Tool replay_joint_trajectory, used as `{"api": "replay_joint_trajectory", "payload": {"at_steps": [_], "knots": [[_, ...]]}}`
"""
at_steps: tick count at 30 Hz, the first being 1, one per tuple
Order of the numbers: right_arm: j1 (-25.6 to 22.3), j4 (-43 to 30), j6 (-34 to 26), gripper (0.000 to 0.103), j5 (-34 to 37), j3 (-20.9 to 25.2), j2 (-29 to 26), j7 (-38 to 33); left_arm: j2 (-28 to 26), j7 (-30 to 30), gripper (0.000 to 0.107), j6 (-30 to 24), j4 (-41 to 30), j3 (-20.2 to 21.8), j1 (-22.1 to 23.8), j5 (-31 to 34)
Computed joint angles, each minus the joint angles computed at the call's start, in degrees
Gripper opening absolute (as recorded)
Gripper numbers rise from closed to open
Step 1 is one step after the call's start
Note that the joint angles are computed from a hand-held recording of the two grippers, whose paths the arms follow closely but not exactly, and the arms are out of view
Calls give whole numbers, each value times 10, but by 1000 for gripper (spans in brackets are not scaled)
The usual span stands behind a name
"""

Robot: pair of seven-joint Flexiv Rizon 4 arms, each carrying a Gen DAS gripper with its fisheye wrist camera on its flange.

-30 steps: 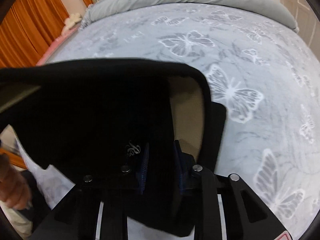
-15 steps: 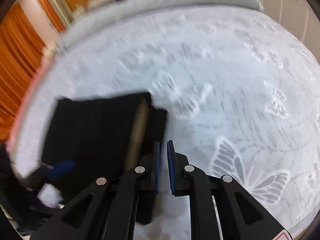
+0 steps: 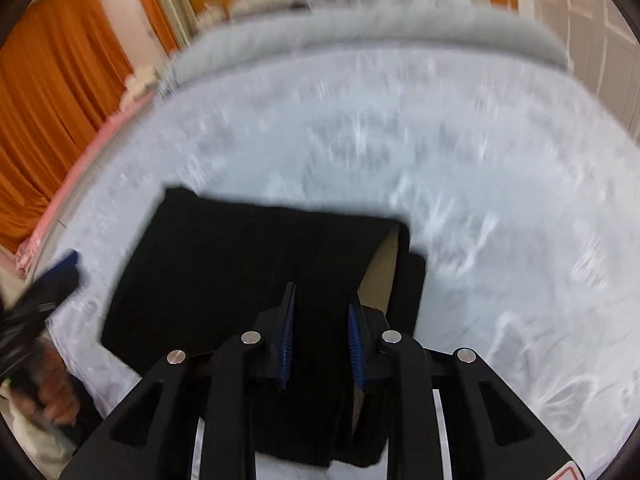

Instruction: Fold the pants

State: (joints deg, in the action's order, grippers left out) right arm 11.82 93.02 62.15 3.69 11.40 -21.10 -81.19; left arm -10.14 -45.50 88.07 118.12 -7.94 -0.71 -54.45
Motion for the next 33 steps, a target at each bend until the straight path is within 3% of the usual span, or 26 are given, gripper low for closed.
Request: {"api": "replay_joint_trajectory", "payload": {"at_steps": [1,3,4,6,7,9,11,14,15,16,17,18,19,21,24,26,28,29,30,31,32,33], "knots": [[-1,4,7,23,-5,-5,1,-2,-4,-31,97,-8,-3,23,-4,40],[5,-5,-46,30,-41,-27,-18,20,-14,-133,97,-36,-14,87,-18,164],[4,-19,-80,37,-38,-27,-30,26,-19,-161,97,-46,-18,102,-16,195],[-7,-8,-59,41,-9,-16,-23,26,-23,-194,97,-79,-23,113,-3,224],[-10,3,-50,60,-5,-14,-13,22,-21,-191,97,-92,-19,104,12,216],[-10,38,-20,88,-10,-17,14,34,-16,-169,97,-114,-8,75,45,170],[-28,43,-42,88,25,-1,22,8,-12,-149,97,-159,2,58,66,116],[-50,-2,-117,87,103,20,-9,-20,-26,-146,97,-268,-4,57,83,59],[-62,-19,-133,64,141,33,-23,-41,-30,-135,96,-266,1,54,82,30],[-72,-32,-141,50,182,44,-31,-60,-28,-120,90,-253,5,54,76,22],[-66,-27,-128,42,186,40,-29,-61,-24,-85,46,-256,5,49,76,3],[-58,-23,-119,36,179,35,-21,-62,-14,-50,29,-293,4,40,82,-34],[-54,-16,-102,34,179,34,-5,-66,-4,-52,24,-293,7,50,74,-39],[-68,-17,-95,33,230,52,19,-102,33,-30,16,-289,21,64,62,-55],[-63,8,-88,37,260,54,62,-152,92,-28,9,-244,54,95,41,-17],[-35,39,-100,46,203,25,60,-107,108,-109,10,-190,79,120,45,116],[-7,65,-127,56,125,-11,50,-33,97,-196,11,-217,74,141,65,248],[-16,71,-111,56,143,-7,54,-13,90,-219,10,-243,70,155,66,273],[-18,75,-100,56,145,-6,63,3,94,-227,10,-277,73,151,81,261],[-5,96,-51,56,111,-18,83,30,100,-207,11,-285,79,149,82,215],[10,120,2,57,59,-30,95,64,109,-188,11,-272,84,145,77,184],[10,130,37,50,17,-27,101,86,113,-184,13,-257,80,140,73,186]]}}
